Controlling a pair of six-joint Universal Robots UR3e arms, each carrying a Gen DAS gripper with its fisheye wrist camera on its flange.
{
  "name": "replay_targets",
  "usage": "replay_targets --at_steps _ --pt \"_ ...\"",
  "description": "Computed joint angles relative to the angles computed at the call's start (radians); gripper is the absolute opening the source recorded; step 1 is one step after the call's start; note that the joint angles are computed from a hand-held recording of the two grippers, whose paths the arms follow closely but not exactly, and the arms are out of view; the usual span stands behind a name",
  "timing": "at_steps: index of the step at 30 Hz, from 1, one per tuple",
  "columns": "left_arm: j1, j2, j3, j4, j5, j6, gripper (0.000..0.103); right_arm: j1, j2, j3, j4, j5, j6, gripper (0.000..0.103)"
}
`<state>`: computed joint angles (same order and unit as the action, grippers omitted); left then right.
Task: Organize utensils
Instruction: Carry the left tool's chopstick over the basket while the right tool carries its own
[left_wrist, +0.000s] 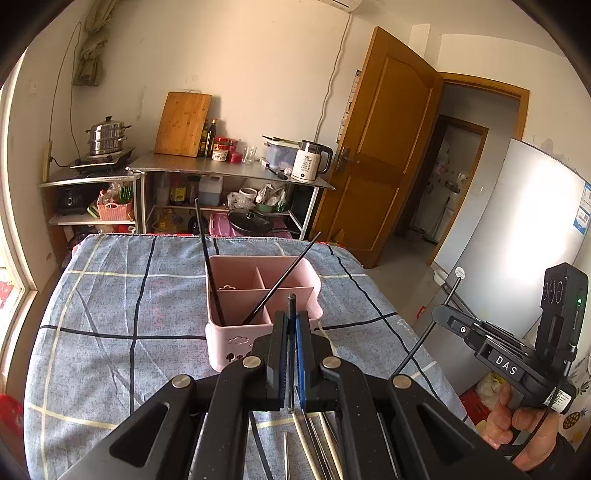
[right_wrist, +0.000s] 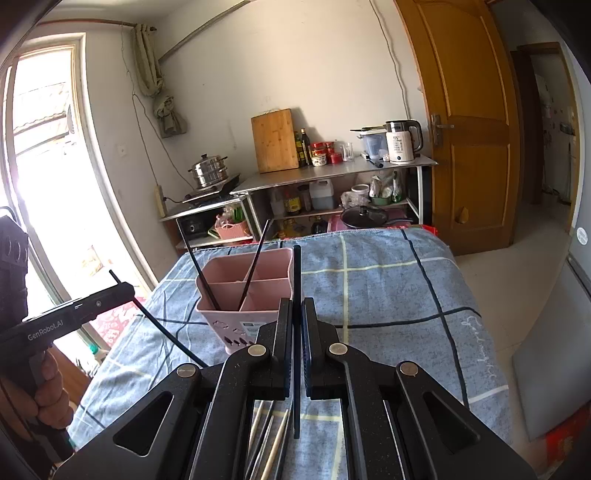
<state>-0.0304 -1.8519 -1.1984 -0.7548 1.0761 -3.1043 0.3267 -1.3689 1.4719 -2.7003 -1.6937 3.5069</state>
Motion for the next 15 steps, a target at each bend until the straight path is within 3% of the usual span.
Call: replay_targets --at_steps 8,15 --pt "0.029 -0.012 0.089 -0.082 -0.017 0.017 0.004 -0.003 0.040 -0.080 0.015 0.032 0.009 0.005" --pt "0.053 -0.102 0.351 -0.193 -0.039 0.008 0.004 -0.003 0.127 -0.270 0.059 0.045 -0.001 0.005"
